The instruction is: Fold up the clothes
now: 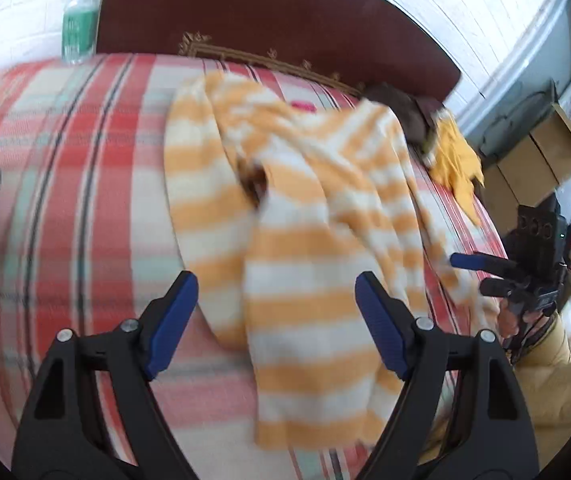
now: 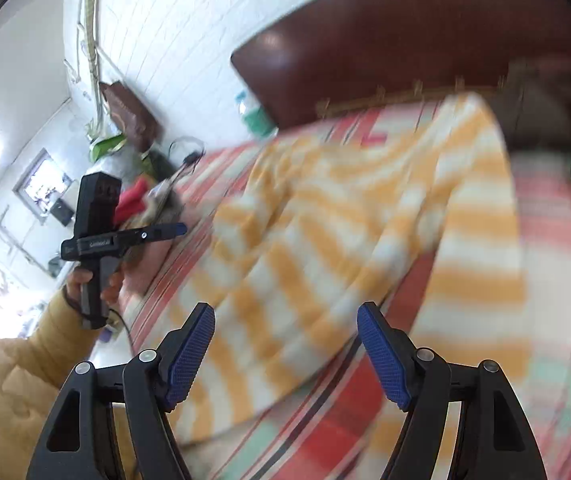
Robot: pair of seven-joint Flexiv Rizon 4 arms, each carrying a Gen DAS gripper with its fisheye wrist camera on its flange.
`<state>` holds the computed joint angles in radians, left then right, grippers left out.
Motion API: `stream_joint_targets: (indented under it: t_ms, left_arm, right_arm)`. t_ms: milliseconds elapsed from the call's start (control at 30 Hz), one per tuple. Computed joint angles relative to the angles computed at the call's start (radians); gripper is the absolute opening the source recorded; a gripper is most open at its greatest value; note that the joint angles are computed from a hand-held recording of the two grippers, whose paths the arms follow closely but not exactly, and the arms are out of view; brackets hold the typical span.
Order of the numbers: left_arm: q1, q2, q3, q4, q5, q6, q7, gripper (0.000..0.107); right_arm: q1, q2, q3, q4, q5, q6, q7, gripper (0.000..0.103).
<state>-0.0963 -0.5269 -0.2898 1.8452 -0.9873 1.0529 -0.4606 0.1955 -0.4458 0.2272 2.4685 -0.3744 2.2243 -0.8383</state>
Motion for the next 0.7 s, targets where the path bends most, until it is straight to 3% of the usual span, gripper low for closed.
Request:
stream_joint_targets:
  t_ms: [67,167,267,500,700]
  left_arm:
    - [0.008,0.043,-0.011,0.076,-0.049,0.01,0.049,0.082]
    - [-0.003,0.075,-0.006,0.144,-0.122,0.023,0.105,0.082]
    - [-0.031,0.089,0.003,0.192,-0.199,0.028,0.15,0.082]
    - [-0.086,0.074,0.016,0.208,-0.377,0.025,0.244,0.082]
    - [-0.133,0.061,0.04,0.188,-0.417,0.049,0.22,0.082]
  right_arm:
    - [0.116,0.006,-0.003,0.029,0.128,-0.013,-0.009,0.076]
    - [0.224,-0.016,0.002,0.035,0.255,0.004,-0.001,0.076]
    - [0.239,-0.065,0.023,0.017,0.259,0.058,0.012,0.076]
    - [0.268,-0.116,0.025,-0.029,0.219,0.038,0.003,0.076]
    - [0.354,-0.129,-0.005,-0.053,0.307,0.041,-0.019,0.075]
